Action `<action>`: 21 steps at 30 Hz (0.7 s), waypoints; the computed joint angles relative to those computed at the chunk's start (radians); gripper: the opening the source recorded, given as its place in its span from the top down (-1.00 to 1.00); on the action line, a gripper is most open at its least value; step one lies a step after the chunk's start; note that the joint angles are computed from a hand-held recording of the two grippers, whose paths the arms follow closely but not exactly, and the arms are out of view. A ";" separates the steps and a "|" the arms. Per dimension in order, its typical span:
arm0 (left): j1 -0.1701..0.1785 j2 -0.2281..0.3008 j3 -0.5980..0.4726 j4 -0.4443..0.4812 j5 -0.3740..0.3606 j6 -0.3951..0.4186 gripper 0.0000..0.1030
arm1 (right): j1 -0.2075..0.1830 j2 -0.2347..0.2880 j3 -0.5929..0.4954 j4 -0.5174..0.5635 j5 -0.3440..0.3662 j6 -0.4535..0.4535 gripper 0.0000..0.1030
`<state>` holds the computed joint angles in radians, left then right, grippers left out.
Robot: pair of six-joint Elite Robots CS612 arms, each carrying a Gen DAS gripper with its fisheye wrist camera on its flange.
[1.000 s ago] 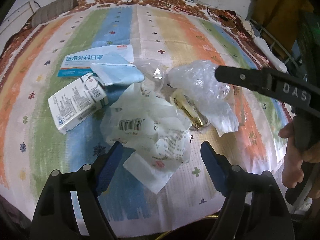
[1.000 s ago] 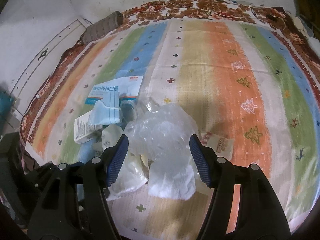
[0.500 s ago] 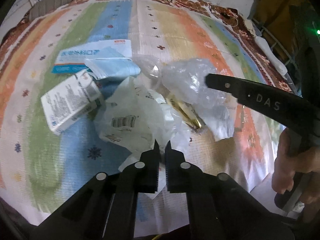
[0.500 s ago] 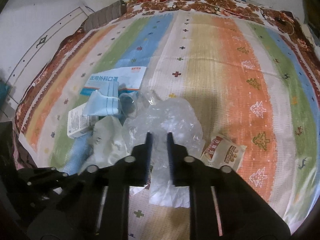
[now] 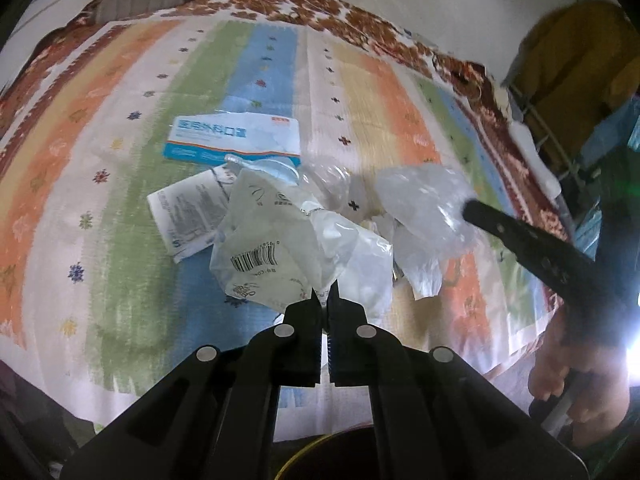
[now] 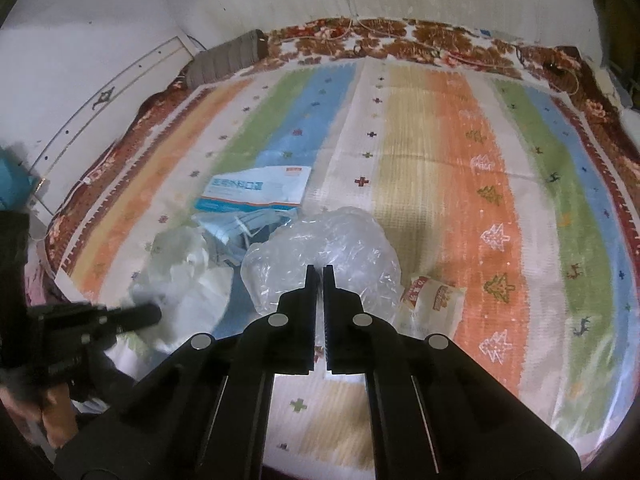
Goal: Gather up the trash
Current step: 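Carry the clear bag with the right tool while the left tool carries the white wrapper to the bin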
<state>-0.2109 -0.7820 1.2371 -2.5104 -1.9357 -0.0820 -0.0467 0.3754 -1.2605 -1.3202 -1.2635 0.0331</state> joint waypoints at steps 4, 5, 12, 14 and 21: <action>0.015 -0.010 0.007 -0.015 -0.058 -0.037 0.99 | -0.001 0.006 -0.042 0.027 0.005 -0.006 0.96; 0.017 -0.014 0.011 -0.019 -0.073 -0.044 0.99 | -0.003 0.008 -0.055 0.030 0.009 0.002 0.96; 0.033 -0.037 0.043 -0.046 -0.176 -0.104 0.99 | -0.008 0.023 -0.128 0.038 0.026 0.025 0.96; 0.041 -0.039 0.048 -0.042 -0.216 -0.124 0.99 | -0.011 0.030 -0.151 0.054 0.051 0.027 0.96; 0.065 -0.054 0.076 -0.108 -0.341 -0.191 0.99 | -0.006 0.047 -0.226 0.100 0.034 0.008 0.96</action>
